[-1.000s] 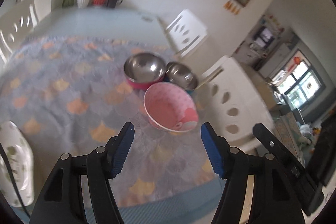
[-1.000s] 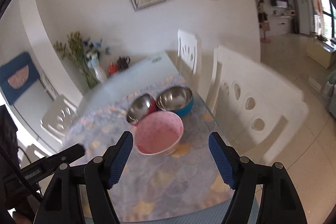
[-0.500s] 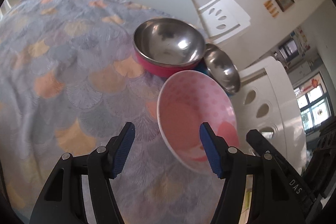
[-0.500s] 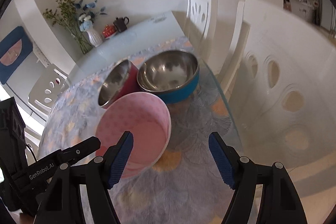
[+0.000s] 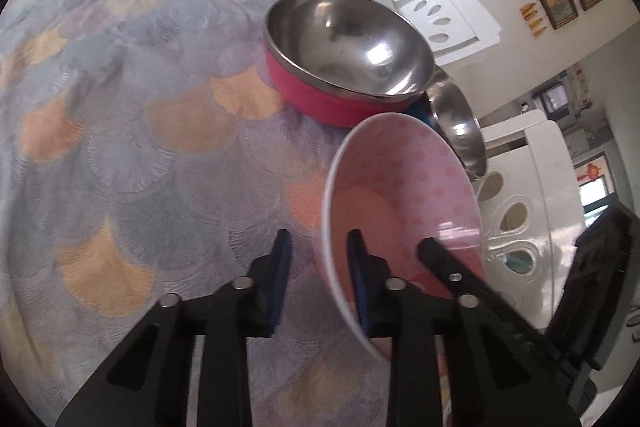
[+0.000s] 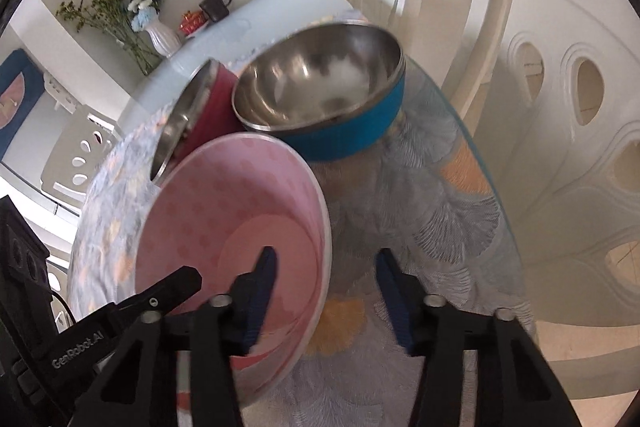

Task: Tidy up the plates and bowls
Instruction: 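Close both grippers on the pink bowl's rim, then carry the pink bowl beside the plate stack and open both grippers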

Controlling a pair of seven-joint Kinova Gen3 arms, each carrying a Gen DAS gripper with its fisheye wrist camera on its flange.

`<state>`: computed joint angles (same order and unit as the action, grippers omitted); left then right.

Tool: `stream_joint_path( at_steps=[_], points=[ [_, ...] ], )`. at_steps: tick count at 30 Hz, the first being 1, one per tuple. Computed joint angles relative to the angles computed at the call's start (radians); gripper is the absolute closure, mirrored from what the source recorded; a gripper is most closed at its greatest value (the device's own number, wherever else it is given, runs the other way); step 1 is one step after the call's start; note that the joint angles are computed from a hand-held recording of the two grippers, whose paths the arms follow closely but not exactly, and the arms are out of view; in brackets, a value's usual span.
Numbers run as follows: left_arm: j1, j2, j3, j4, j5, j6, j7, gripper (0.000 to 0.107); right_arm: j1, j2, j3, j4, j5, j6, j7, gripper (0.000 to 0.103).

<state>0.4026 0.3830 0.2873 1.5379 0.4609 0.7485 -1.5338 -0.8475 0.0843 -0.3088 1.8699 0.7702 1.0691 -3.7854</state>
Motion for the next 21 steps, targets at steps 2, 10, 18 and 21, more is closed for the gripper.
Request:
stream_joint_path(
  at_steps=[2, 10, 18, 21],
  points=[
    [0.004, -0.004, 0.002, 0.007, -0.002, -0.015, -0.018, 0.093, 0.007, -0.001, 0.003, 0.013, -0.003, -0.034, 0.0, 0.075],
    [0.002, -0.054, 0.004, 0.042, -0.018, -0.042, -0.049, 0.094, -0.047, 0.032, -0.002, -0.044, 0.012, 0.041, 0.023, 0.088],
    [-0.026, -0.223, -0.024, 0.127, -0.011, -0.032, -0.092, 0.094, -0.163, 0.072, -0.03, -0.192, 0.064, 0.223, 0.004, 0.088],
    [-0.051, -0.306, -0.052, 0.17, 0.011, -0.001, -0.107, 0.094, -0.227, 0.106, -0.03, -0.278, 0.085, 0.286, -0.001, 0.088]
  ],
)
